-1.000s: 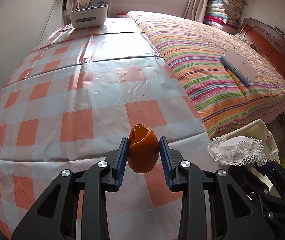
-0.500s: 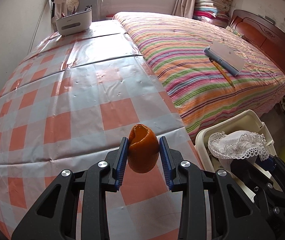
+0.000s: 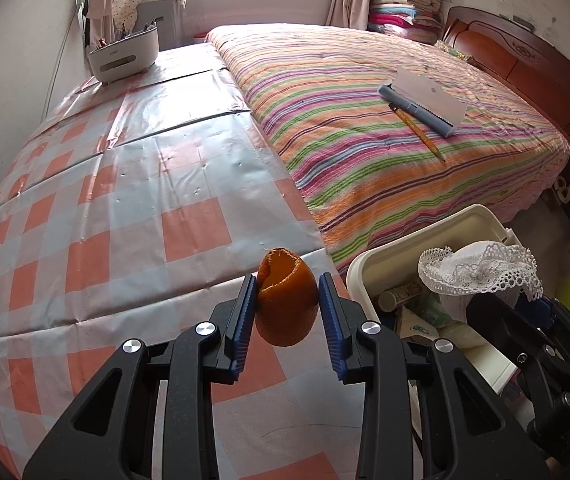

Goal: Collect trash
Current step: 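Carry the orange peel and lace-trimmed bowl over the cream bin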

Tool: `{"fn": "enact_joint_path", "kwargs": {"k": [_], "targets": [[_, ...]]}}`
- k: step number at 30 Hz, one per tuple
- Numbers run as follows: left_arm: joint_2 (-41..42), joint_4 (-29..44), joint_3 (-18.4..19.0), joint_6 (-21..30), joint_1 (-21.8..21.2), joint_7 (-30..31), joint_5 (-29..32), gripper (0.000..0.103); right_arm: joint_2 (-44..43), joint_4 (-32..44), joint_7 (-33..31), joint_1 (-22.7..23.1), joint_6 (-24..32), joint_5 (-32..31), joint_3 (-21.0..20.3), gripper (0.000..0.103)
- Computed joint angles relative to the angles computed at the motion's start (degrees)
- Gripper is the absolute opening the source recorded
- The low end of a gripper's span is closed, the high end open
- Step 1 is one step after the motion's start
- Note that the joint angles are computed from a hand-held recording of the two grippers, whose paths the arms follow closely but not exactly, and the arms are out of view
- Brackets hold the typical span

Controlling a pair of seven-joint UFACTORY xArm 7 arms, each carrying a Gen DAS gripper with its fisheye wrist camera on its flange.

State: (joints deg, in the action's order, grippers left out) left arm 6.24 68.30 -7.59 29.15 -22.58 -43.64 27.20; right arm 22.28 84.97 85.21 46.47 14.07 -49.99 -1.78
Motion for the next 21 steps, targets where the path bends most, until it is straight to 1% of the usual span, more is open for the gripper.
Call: {"fn": "enact_joint_path", "kwargs": {"k": [3,6,15,21], "targets": [[0.6,0.9,-0.2,0.3,-0.5,0.0,0.2,0.031,-1.3,-1.5,2.8,0.6,0.1,-1.9,-1.1,0.052],[1.0,1.5,-0.3,0.4,-1.0,0.1,0.3,0.031,-2.5,-2.7,5.6,0.3,1.2,-4.3,-1.1,0.052],[2.9,3.9,-0.3,1.3,-3.0,0.3,0.6,0.031,-6.1,-6.8,13.2,-3.5,2.9,-10.8,2.0,0.052],[4.1,5.2,-0.1,1.1,-4.4,-0.5,1.9,0.031,-8.2,-9.4,16.8,-6.0,3.8,-14.2,4.3,0.052]]}}
